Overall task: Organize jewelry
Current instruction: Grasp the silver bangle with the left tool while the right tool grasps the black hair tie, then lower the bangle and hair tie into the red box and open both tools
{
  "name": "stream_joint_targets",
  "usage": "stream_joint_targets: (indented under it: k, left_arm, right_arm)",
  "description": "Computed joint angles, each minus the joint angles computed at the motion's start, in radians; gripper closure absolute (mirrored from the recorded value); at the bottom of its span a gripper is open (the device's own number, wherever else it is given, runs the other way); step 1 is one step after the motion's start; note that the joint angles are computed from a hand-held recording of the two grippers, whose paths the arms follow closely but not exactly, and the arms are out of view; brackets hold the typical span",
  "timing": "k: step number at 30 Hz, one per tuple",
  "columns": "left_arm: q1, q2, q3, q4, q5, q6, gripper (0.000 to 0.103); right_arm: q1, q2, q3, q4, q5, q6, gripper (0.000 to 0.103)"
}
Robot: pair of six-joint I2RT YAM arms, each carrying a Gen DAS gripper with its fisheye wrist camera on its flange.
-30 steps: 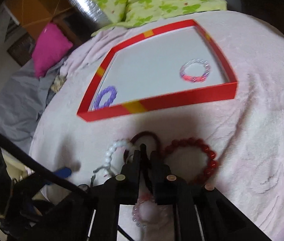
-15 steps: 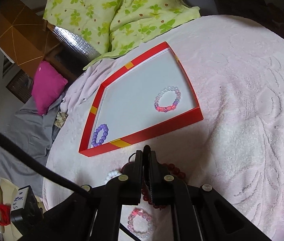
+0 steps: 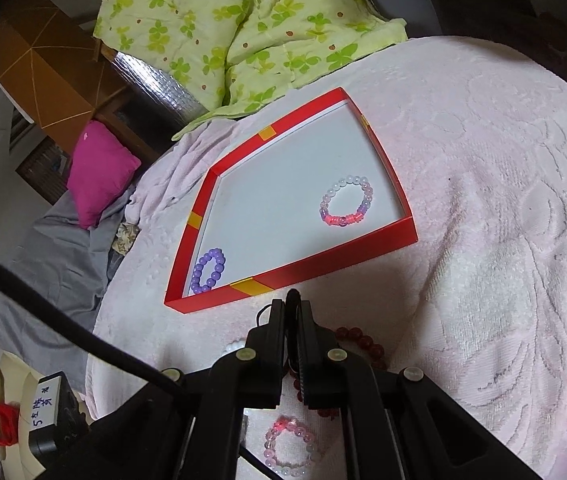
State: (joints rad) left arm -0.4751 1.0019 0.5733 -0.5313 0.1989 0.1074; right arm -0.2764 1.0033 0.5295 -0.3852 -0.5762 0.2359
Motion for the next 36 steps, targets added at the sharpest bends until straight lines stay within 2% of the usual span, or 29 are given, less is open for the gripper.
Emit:
stream_joint_targets:
  k: [13,23,30,36]
  left_arm:
    - [0.121,-0.05,0.032,-0.028,0.109,0.023,0.042]
    - [0.17,-0.033,0.097,-0.013,0.152,0.017,0.042]
    - [0.169,0.126,0.256,0.047,0.083,0.006,0.042]
    - [0.147,0.397,0.434,0.142,-0.041,0.001,0.042]
  right_arm:
    - [-0.016,-0.033,-0.003,0.016,-0.036,0.014,0.096]
    - [0.01,-0.014,0.017,0.099,-0.056,0.083,0.096]
    - [0.034,0.095,0.072,0.246,-0.046,0.164,0.096]
    - [0.063,0.211,0.125,0.369,-0.047,0.272,0.096]
